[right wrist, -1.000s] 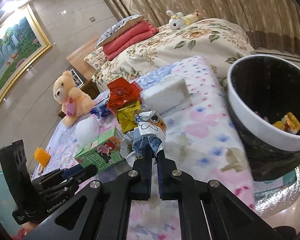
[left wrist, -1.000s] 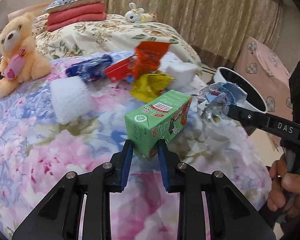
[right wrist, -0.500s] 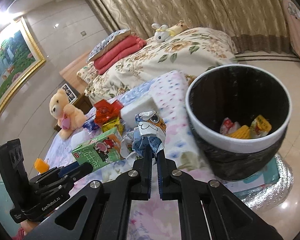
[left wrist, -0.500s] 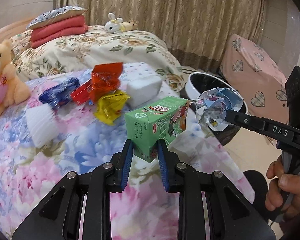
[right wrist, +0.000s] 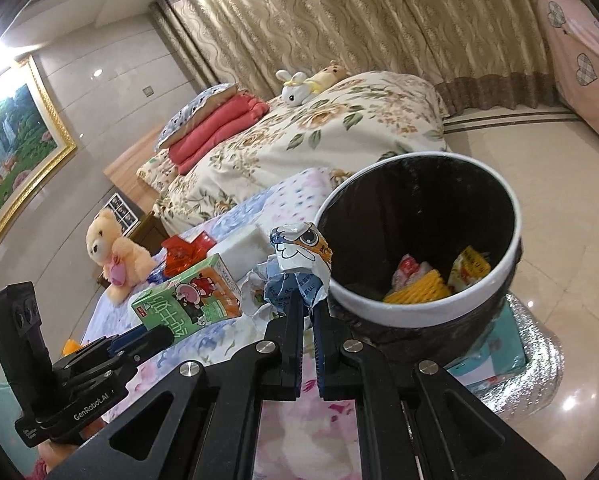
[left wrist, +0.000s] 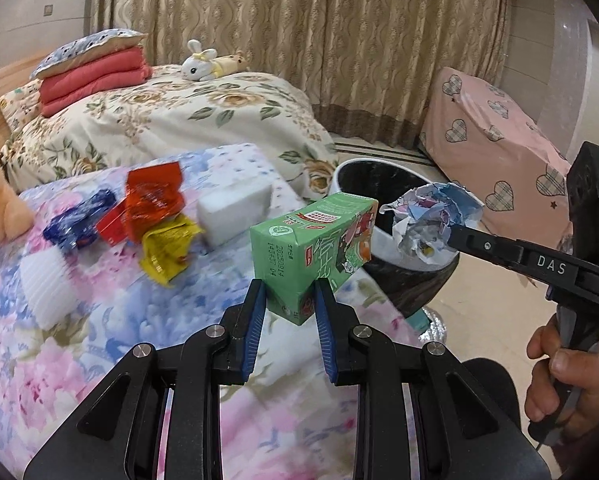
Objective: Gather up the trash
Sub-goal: 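Carry the juice box and foil wrapper over the bin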
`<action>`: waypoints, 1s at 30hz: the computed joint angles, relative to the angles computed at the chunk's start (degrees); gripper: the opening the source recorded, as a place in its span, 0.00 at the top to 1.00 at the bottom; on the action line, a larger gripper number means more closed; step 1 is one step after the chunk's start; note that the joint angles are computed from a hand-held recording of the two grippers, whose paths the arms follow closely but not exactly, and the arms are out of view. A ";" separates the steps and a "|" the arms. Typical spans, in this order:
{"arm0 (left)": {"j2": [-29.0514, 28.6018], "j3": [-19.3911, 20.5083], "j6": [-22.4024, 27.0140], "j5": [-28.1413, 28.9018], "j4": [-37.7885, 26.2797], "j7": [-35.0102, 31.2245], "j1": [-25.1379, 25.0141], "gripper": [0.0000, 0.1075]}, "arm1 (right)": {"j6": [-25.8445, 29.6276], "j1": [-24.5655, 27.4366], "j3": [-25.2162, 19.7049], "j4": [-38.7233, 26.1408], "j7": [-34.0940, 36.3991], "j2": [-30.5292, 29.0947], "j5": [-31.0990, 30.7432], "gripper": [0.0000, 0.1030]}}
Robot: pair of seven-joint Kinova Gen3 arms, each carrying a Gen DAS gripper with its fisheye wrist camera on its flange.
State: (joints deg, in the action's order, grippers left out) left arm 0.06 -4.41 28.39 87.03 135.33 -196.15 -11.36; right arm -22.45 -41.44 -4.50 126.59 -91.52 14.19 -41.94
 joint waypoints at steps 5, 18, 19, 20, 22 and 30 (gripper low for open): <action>0.56 1.45 -1.25 0.57 -1.19 1.29 1.96 0.78 | 0.02 0.70 0.59 0.77 0.72 -0.98 -0.76 0.96; 3.49 4.13 -6.41 2.00 -4.57 3.48 7.83 0.78 | 1.57 3.28 1.59 1.05 4.14 -1.56 -3.63 0.96; 3.77 4.30 -6.83 2.03 -4.83 3.67 8.30 0.78 | 1.79 3.63 1.58 1.06 3.95 -1.56 -3.28 0.96; 3.99 4.32 -7.08 2.01 -4.99 3.74 8.61 0.78 | 2.02 4.18 1.47 1.05 3.44 -1.50 -2.57 0.96; 4.43 4.56 -7.80 1.89 -5.48 4.39 9.39 0.78 | 2.32 4.28 1.93 1.06 3.61 -1.49 -2.50 0.96; 5.52 5.68 -10.04 0.11 -7.29 7.77 11.75 0.78 | 3.80 5.22 3.40 0.82 4.45 -1.76 -2.16 0.96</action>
